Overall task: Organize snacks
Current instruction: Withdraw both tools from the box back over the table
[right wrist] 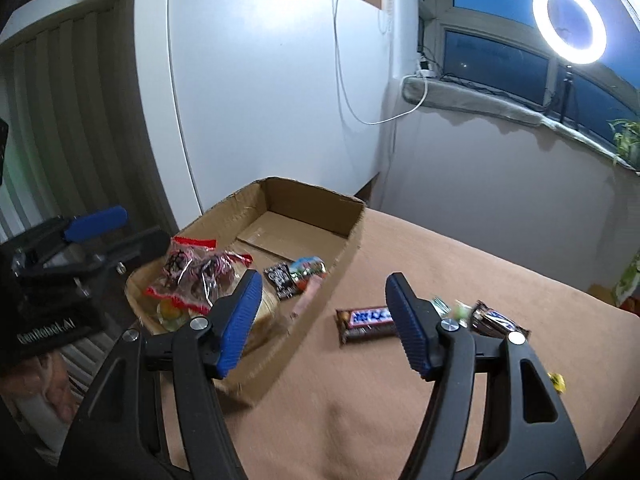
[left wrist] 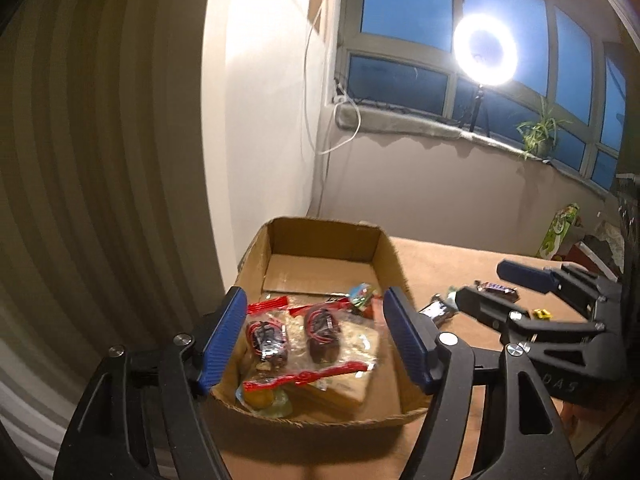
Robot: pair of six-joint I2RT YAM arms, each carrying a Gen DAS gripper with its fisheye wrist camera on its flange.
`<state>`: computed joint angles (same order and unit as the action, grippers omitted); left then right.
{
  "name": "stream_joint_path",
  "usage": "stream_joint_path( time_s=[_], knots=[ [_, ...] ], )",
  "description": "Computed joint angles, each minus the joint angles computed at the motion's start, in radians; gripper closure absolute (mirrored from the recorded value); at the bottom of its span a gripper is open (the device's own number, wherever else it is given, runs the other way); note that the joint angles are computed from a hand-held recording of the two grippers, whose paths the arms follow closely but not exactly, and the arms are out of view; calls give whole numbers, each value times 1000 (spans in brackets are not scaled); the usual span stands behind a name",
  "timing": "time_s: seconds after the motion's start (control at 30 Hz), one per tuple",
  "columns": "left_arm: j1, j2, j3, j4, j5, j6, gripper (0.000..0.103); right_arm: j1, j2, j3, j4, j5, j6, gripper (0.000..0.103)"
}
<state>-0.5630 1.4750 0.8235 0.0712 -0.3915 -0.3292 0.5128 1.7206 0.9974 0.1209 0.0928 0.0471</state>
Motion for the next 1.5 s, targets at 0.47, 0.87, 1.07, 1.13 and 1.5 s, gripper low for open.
stream_joint_path(
  time_s=[0.47, 0.87, 1.07, 1.13, 1.5],
  knots=[
    [-243, -7, 106, -92, -170, 3, 30, -83, -361, -307, 13, -8, 8, 36],
    [-439, 221, 350, -134, -243, 33, 27, -512, -736, -544, -87, -218, -38, 36],
    [-491, 294, 439, -176, -251, 29, 27, -695, -788, -581, -121, -350, -84, 36],
    [-502, 302, 443, -173, -245, 29, 27, -730, -779, -579, -139, -382, -87, 35],
    [-554, 349, 539, -201, -143, -65, 27, -991, -1300, -681, -525, -512, -162, 30]
  ],
)
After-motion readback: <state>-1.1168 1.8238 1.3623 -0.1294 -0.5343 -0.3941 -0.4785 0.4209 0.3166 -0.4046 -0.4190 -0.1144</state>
